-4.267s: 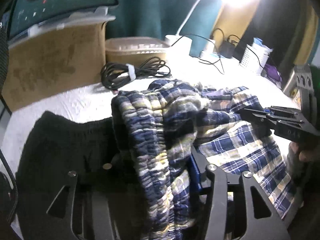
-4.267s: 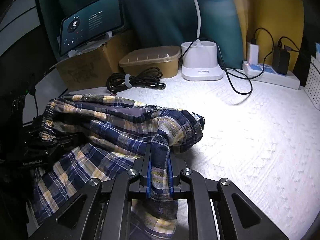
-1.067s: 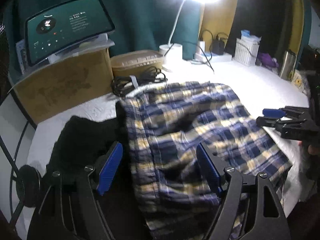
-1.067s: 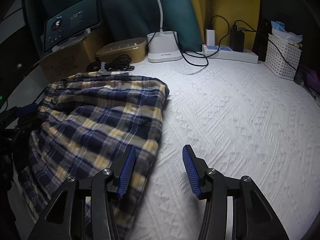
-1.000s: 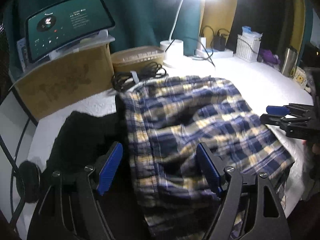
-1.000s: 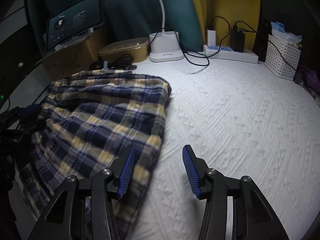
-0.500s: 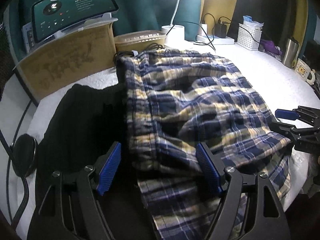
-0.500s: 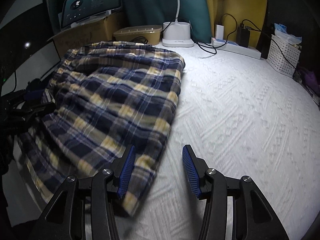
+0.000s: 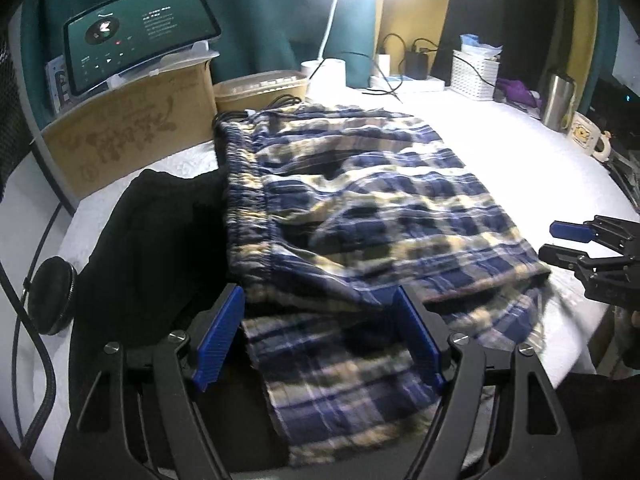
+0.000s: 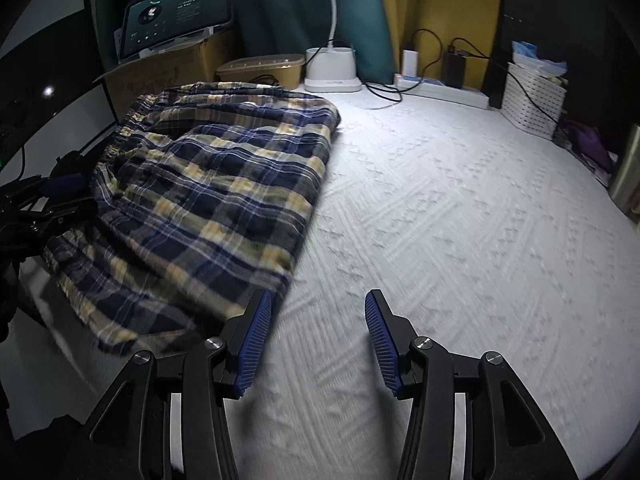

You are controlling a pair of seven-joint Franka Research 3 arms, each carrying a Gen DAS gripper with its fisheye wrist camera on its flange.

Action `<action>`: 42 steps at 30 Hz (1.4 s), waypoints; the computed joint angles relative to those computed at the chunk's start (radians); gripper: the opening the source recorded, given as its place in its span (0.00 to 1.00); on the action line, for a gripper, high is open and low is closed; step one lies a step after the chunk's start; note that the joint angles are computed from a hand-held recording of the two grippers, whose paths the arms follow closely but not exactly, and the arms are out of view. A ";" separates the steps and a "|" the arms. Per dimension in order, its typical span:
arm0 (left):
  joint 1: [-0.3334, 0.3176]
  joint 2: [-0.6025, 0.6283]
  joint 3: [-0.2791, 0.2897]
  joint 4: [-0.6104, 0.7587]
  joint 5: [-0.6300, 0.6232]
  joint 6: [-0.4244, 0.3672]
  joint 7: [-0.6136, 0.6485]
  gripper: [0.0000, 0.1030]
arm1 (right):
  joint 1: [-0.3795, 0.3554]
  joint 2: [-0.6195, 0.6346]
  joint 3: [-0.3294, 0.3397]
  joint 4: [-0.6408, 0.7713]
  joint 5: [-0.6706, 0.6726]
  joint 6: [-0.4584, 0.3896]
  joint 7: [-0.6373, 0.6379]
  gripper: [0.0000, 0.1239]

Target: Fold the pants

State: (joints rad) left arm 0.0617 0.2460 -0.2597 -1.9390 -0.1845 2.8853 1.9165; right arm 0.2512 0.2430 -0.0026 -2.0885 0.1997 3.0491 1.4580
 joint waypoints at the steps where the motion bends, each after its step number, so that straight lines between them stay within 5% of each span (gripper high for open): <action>1: -0.003 -0.006 -0.001 -0.009 0.002 0.002 -0.004 0.75 | 0.004 -0.014 -0.005 -0.021 0.000 0.009 0.008 0.41; 17: -0.096 -0.046 -0.046 -0.044 -0.063 -0.051 0.106 0.75 | -0.003 -0.190 -0.103 -0.279 -0.184 0.117 0.248 0.41; 23: -0.127 -0.031 -0.064 -0.008 -0.093 -0.065 0.140 0.75 | -0.071 -0.248 -0.134 -0.342 -0.542 0.143 0.576 0.41; 27: -0.131 -0.023 -0.096 0.017 -0.153 -0.082 0.182 0.75 | -0.218 -0.290 -0.068 -0.359 -0.854 0.147 0.852 0.41; 31: -0.144 -0.036 -0.117 0.021 -0.228 -0.074 0.241 0.75 | -0.284 -0.325 -0.032 -0.397 -0.842 0.164 0.849 0.42; 35: -0.160 -0.045 -0.119 0.034 -0.273 -0.093 0.281 0.75 | -0.450 -0.359 0.100 -0.421 -0.911 0.192 0.923 0.60; 42: -0.190 -0.071 -0.118 0.012 -0.376 -0.004 0.360 0.75 | -0.705 -0.438 0.313 -0.464 -0.895 0.233 0.936 0.61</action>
State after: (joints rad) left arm -0.1279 0.1746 -0.3773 -1.9266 -0.5610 2.8811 2.2765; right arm -0.4539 -0.1950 0.3103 -2.5529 -0.6952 3.2818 2.3937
